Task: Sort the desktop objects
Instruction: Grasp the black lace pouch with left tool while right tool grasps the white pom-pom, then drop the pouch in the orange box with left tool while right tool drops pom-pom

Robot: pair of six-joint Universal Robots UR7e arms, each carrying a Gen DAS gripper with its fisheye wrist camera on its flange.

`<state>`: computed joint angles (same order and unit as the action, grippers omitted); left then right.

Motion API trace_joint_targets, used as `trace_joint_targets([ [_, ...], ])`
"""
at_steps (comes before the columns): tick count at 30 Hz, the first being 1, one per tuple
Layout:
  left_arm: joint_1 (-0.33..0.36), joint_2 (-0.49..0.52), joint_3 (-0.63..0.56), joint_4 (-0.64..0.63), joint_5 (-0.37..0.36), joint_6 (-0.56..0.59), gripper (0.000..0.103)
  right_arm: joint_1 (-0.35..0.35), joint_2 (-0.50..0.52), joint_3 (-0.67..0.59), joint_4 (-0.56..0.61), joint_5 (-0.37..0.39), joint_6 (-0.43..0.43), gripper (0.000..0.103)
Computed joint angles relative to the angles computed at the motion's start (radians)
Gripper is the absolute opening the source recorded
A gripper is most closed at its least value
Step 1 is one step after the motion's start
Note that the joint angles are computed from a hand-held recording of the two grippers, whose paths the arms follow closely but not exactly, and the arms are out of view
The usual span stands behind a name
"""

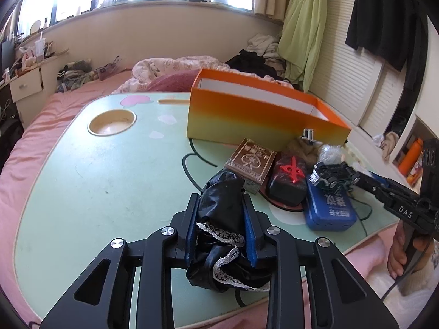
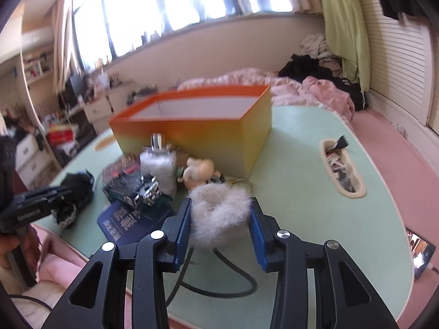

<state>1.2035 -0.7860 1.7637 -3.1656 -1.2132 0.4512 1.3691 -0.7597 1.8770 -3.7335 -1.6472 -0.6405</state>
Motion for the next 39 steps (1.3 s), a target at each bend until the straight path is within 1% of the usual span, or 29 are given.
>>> trace_joint_targets([
  [2, -0.009, -0.015, 0.007, -0.014, -0.012, 0.006, 0.030, 0.000, -0.011, 0.016, -0.051, 0.022, -0.009, 0.039],
  [4, -0.022, -0.024, 0.004, -0.021, -0.021, 0.007, 0.030, 0.010, -0.028, 0.019, -0.058, 0.045, -0.005, 0.039],
  [5, -0.034, -0.026, -0.012, -0.016, -0.025, 0.007, 0.030, 0.022, -0.034, 0.010, -0.048, 0.045, -0.001, 0.039],
  [7, -0.054, -0.016, -0.055, -0.004, -0.029, 0.009, 0.030, 0.061, -0.027, -0.035, -0.020, 0.013, 0.002, 0.039],
  [10, -0.078, 0.034, -0.178, 0.047, -0.035, -0.001, 0.030, 0.105, 0.005, -0.141, 0.068, -0.012, 0.021, 0.039],
  [11, -0.082, 0.060, -0.232, 0.079, -0.035, -0.020, 0.032, 0.116, 0.020, -0.185, 0.110, -0.026, 0.036, 0.039],
  [13, -0.081, 0.121, -0.343, 0.147, -0.026, -0.063, 0.054, 0.132, 0.059, -0.284, 0.212, -0.077, 0.068, 0.043],
  [14, -0.078, 0.166, -0.415, 0.197, 0.008, -0.086, 0.073, 0.137, 0.076, -0.324, 0.247, -0.111, 0.081, 0.051],
  [15, -0.077, 0.191, -0.448, 0.220, 0.034, -0.092, 0.075, 0.139, 0.093, -0.359, 0.279, -0.147, 0.096, 0.062],
  [16, -0.073, 0.215, -0.481, 0.249, 0.061, -0.091, 0.075, 0.137, 0.105, -0.384, 0.310, -0.168, 0.112, 0.062],
  [17, -0.069, 0.238, -0.511, 0.283, 0.088, -0.089, 0.075, 0.132, 0.106, -0.388, 0.331, -0.169, 0.124, 0.062],
  [18, -0.063, 0.256, -0.524, 0.291, 0.109, -0.080, 0.075, 0.124, 0.103, -0.392, 0.366, -0.164, 0.141, 0.062],
  [19, -0.064, 0.262, -0.515, 0.256, 0.130, -0.045, 0.075, 0.118, 0.102, -0.386, 0.363, -0.143, 0.124, 0.063],
  [20, -0.065, 0.264, -0.503, 0.251, 0.164, -0.024, 0.075, 0.120, 0.107, -0.386, 0.345, -0.158, 0.103, 0.064],
  [21, -0.063, 0.258, -0.494, 0.287, 0.169, -0.040, 0.074, 0.126, 0.115, -0.392, 0.334, -0.183, 0.084, 0.064],
  [22, -0.053, 0.242, -0.475, 0.295, 0.133, -0.066, 0.074, 0.129, 0.119, -0.396, 0.334, -0.197, 0.066, 0.065],
  [24, -0.033, 0.204, -0.428, 0.306, 0.062, -0.120, 0.074, 0.128, 0.122, -0.394, 0.324, -0.200, 0.036, 0.065],
  [25, -0.029, 0.195, -0.412, 0.294, 0.052, -0.120, 0.074, 0.127, 0.122, -0.390, 0.319, -0.196, 0.030, 0.065],
  [26, -0.029, 0.192, -0.397, 0.262, 0.060, -0.110, 0.074, 0.126, 0.123, -0.389, 0.314, -0.196, 0.029, 0.065],
  [27, -0.033, 0.198, -0.390, 0.220, 0.085, -0.086, 0.074, 0.127, 0.124, -0.387, 0.306, -0.197, 0.027, 0.066],
  [29, -0.036, 0.215, -0.407, 0.196, 0.116, -0.045, 0.074, 0.129, 0.127, -0.392, 0.310, -0.209, 0.022, 0.066],
  [30, -0.035, 0.216, -0.415, 0.209, 0.118, -0.048, 0.074, 0.129, 0.120, -0.383, 0.312, -0.204, 0.028, 0.066],
  [31, -0.032, 0.207, -0.408, 0.204, 0.101, -0.062, 0.074, 0.125, 0.109, -0.368, 0.307, -0.183, 0.046, 0.066],
  [32, -0.030, 0.187, -0.378, 0.162, 0.064, -0.064, 0.074, 0.117, 0.093, -0.342, 0.284, -0.148, 0.068, 0.066],
  [34, -0.035, 0.150, -0.305, 0.059, 0.020, -0.046, 0.074, 0.105, 0.052, -0.259, 0.218, -0.076, 0.104, 0.066],
  [36, -0.050, 0.099, -0.206, -0.028, 0.005, -0.001, 0.074, 0.103, 0.007, -0.168, 0.184, -0.054, 0.097, 0.073],
  [38, -0.063, 0.048, -0.122, -0.019, 0.023, 0.024, 0.075, 0.104, -0.017, -0.094, 0.145, -0.064, 0.057, 0.079],
  [39, -0.065, 0.029, -0.092, -0.007, 0.028, 0.031, 0.075, 0.101, -0.027, -0.051, 0.119, -0.070, 0.024, 0.080],
])
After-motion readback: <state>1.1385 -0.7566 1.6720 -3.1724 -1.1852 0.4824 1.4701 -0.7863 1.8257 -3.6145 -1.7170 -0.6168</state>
